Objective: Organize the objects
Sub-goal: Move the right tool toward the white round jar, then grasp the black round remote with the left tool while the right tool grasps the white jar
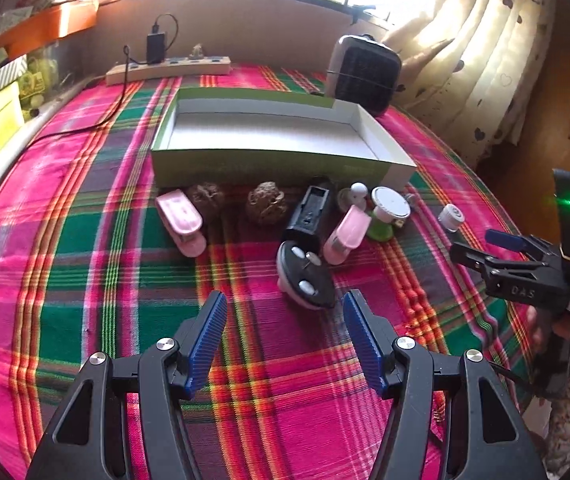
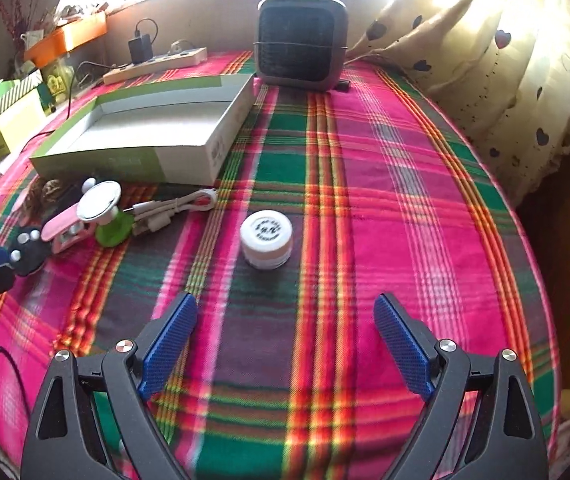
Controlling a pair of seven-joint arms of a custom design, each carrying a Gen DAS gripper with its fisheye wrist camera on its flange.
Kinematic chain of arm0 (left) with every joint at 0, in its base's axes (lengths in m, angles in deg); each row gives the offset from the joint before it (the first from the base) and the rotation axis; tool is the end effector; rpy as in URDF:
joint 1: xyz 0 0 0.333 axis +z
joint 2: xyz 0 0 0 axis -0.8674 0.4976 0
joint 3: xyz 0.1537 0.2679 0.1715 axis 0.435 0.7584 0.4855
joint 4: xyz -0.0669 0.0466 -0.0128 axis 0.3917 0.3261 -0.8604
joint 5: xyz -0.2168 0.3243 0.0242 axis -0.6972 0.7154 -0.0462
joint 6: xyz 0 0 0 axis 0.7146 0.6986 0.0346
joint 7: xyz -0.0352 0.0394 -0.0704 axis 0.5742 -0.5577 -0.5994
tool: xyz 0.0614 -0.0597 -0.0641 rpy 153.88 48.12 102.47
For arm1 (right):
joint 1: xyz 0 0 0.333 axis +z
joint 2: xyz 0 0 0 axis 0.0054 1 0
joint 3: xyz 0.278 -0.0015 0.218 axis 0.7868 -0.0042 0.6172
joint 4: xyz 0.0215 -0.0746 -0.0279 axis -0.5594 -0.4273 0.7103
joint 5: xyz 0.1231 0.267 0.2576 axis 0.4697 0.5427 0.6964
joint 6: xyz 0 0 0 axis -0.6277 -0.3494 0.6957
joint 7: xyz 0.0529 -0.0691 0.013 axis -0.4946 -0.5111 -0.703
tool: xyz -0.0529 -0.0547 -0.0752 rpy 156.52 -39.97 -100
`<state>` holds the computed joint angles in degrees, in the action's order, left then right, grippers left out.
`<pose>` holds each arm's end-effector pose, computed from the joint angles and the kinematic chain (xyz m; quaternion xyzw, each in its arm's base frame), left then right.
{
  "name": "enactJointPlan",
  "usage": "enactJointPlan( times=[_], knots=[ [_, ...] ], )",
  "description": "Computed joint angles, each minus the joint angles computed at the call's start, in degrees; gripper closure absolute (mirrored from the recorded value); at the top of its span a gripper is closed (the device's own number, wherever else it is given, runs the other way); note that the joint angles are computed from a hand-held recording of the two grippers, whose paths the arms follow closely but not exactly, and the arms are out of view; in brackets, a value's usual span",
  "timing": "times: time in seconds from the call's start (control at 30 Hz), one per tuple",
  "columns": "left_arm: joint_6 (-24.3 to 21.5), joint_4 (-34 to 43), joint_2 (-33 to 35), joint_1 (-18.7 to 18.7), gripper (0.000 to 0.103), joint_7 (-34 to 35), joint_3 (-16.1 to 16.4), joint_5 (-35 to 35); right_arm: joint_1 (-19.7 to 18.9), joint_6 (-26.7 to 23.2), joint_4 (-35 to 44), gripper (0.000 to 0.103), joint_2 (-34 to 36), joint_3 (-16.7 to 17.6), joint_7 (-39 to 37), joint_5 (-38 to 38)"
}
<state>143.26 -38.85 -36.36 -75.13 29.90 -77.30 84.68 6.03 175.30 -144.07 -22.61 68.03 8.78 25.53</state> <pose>0.6338 -0.1809 0.3492 -0.6853 0.6357 -0.3088 0.1758 0.6959 0.0820 0.3460 -0.7675 0.5550 -0.2028 0.2485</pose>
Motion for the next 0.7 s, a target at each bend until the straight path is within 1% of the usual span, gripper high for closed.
enactJointPlan(
  times=[0.03, 0.07, 0.1, 0.13, 0.3, 0.43, 0.5, 0.53, 0.6, 0.7],
  knots=[
    [-0.53, 0.53, 0.18, 0.19, 0.044, 0.35, -0.36, 0.03, -1.11, -0.67, 0.75, 0.013, 0.38, 1.08, -0.74, 0.52],
    [-1.24, 1.13, 0.43, 0.21, 0.044, 0.41, -0.53, -0.04, -1.47, -1.78, 1.61, 0.014, 0.75, 1.32, -0.90, 0.79],
    [-1.80, 1.78, 0.80, 0.98, 0.044, 0.67, -1.47, -0.29, -1.79, -2.21, 2.16, 0.014, 1.05, 1.64, -1.32, 1.08],
    [-2.61, 2.50, 1.18, 2.08, 0.044, 1.19, -2.79, -0.63, -1.61, -2.50, 2.76, 0.014, 1.37, 1.53, -1.49, 1.07],
    [-5.28, 4.92, 2.63, 4.21, 0.044, 1.20, -4.99, -2.05, -0.91, -3.51, 4.77, 0.016, 2.39, 0.86, -2.08, 0.77],
    [-5.77, 5.96, 3.25, 4.87, 0.044, 1.55, -5.52, -2.09, -1.23, -4.49, 6.32, 0.016, 3.24, 1.26, -2.90, 1.19],
    [-5.95, 6.51, 3.62, 4.88, 0.045, 1.36, -5.42, -2.17, -1.26, -4.84, 6.93, 0.019, 3.55, 1.34, -3.11, 1.42],
    [-6.01, 6.71, 3.76, 4.91, 0.046, 1.24, -5.41, -2.25, -1.60, -5.12, 7.28, 0.020, 3.71, 1.73, -3.40, 1.80],
    [-6.48, 7.14, 3.91, 4.45, 0.054, 0.72, -4.78, -2.08, -1.35, -5.11, 7.64, 0.025, 3.88, 1.42, -3.26, 1.99],
    [-6.19, 7.00, 3.92, 5.14, 0.059, 1.00, -5.50, -2.09, -1.30, -4.82, 7.80, 0.032, 3.96, 1.38, -3.29, 2.23]
  ],
)
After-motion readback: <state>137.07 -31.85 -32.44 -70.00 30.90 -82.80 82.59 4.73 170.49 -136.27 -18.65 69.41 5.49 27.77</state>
